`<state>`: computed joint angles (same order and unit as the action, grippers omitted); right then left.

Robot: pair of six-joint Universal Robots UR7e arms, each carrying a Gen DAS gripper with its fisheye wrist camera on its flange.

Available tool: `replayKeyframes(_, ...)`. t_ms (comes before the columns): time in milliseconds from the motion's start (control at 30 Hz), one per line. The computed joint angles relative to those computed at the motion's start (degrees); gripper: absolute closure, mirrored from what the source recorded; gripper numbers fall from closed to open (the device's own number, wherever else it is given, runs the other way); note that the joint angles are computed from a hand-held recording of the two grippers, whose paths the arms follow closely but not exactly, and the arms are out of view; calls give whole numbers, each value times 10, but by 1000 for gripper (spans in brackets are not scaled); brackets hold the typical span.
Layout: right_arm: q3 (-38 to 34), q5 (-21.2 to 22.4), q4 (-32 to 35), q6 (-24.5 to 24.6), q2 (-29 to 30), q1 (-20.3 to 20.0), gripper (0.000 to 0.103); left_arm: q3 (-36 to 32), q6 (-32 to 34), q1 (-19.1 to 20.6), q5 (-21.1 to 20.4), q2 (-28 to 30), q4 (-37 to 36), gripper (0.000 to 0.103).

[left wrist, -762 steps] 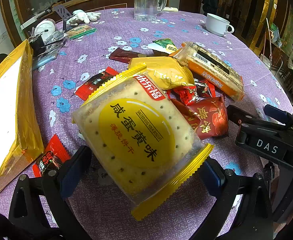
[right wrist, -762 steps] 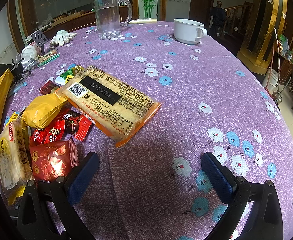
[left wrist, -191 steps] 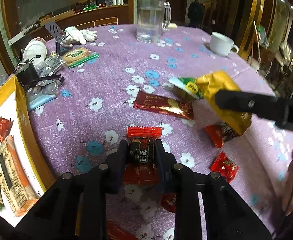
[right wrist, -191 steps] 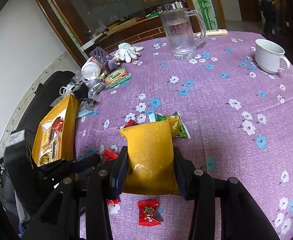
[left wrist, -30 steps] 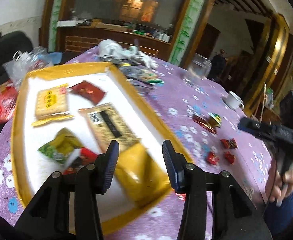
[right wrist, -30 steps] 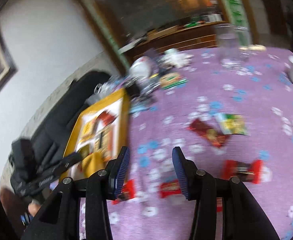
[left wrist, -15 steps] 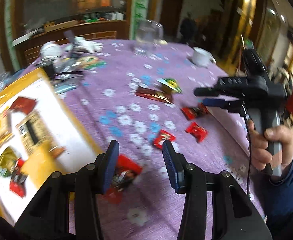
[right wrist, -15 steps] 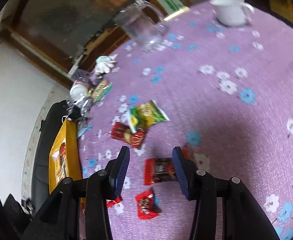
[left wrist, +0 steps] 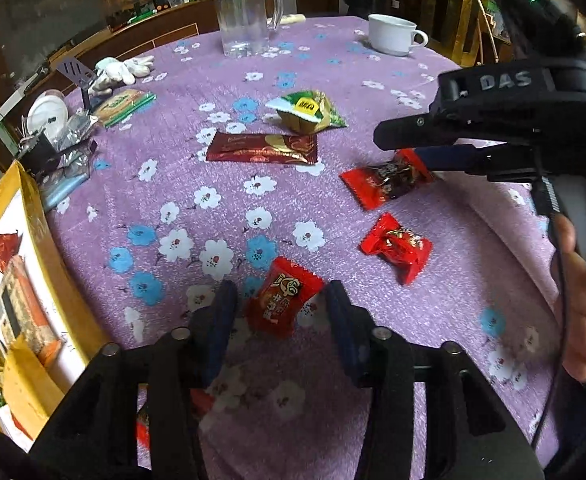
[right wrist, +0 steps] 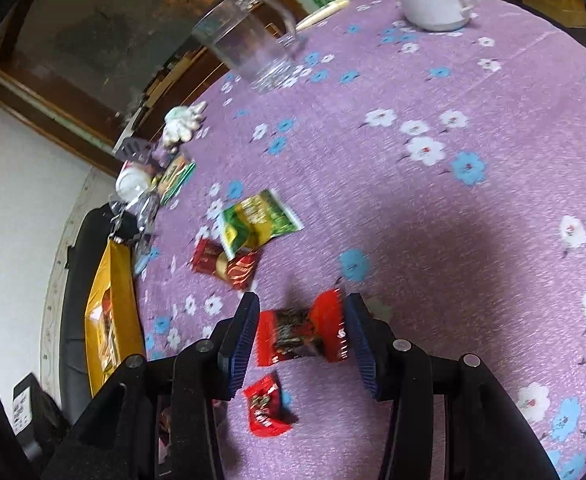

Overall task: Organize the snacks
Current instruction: 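Grasp a red candy with the left gripper while the right grasps another red candy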

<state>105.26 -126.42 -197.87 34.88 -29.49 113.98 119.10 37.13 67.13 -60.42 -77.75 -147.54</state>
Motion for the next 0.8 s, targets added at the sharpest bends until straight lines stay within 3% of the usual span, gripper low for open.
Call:
replayKeyframes(133, -7, 51, -13, -41, 5, 0, 55, -3, -6, 7, -20, 0, -7, 78)
replayKeyframes(233, -10, 66, -36, -67, 10, 6, 55, -2, -2, 12, -30, 2, -21, 80)
replayKeyframes(400, -26, 14, -42, -93, 20, 26, 55, -14, -17, 21, -46, 5, -16, 80)
replayKeyframes(600, -37, -2, -15, -91, 25, 23, 55, -31, -32, 32, -82, -1, 1, 80)
replayKeyframes(733, -55, -10, 8, -139, 32, 21, 55, -38, -35, 36, -99, -4, 6, 80)
replayKeyframes(800, -66, -20, 26, -139, 38, 20, 55, -41, -36, 39, -106, -7, 7, 80)
